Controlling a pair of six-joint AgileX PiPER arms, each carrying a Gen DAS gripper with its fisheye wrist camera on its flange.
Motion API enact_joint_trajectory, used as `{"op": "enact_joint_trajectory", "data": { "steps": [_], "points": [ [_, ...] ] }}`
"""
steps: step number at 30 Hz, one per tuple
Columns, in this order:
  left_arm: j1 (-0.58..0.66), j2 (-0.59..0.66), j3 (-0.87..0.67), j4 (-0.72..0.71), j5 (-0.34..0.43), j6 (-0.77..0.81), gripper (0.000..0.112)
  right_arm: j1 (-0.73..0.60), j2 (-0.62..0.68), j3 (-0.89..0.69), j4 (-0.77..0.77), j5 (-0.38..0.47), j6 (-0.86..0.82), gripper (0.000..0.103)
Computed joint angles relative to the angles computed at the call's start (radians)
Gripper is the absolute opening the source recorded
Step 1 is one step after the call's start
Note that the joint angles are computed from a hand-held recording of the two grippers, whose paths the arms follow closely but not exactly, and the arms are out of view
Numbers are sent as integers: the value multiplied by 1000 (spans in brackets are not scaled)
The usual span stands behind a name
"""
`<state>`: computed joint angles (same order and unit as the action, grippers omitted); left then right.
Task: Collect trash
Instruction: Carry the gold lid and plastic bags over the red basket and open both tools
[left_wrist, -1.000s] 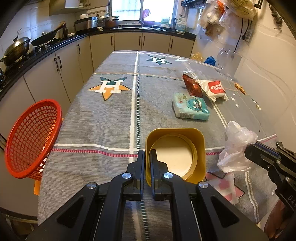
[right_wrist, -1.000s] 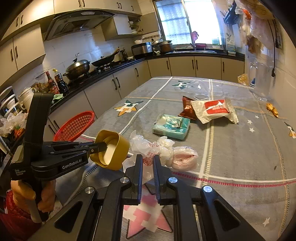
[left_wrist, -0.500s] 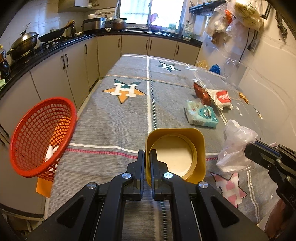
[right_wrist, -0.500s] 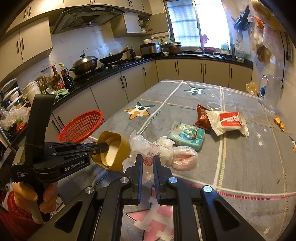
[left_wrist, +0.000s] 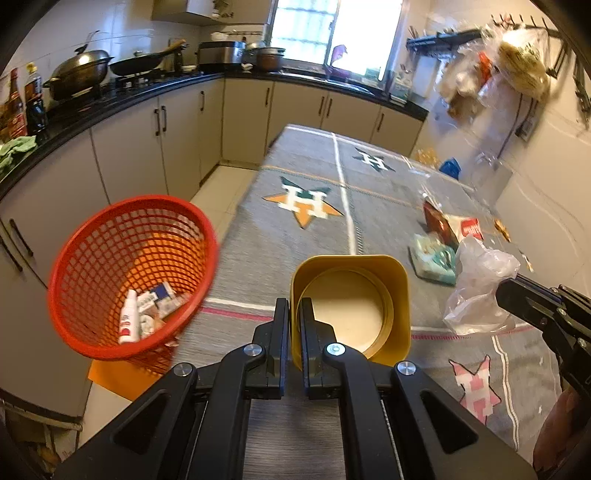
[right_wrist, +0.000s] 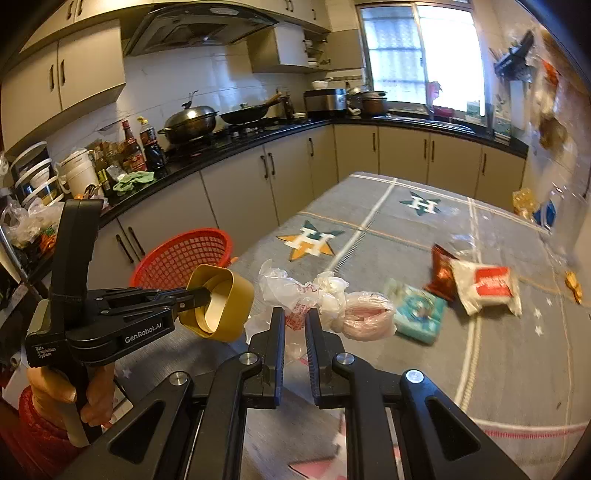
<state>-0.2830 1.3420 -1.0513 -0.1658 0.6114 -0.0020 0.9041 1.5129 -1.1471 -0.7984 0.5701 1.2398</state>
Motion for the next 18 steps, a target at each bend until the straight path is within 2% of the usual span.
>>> {"op": "enact_joint_trajectory", "data": {
  "steps": [6, 18],
  "points": [
    [127, -16, -17, -78, 16, 102, 5, -30, 100, -156, 168, -19, -196, 12],
    [403, 4, -48, -199, 37, 277, 5, -58, 346, -525, 495, 4, -533, 12]
  ]
}}
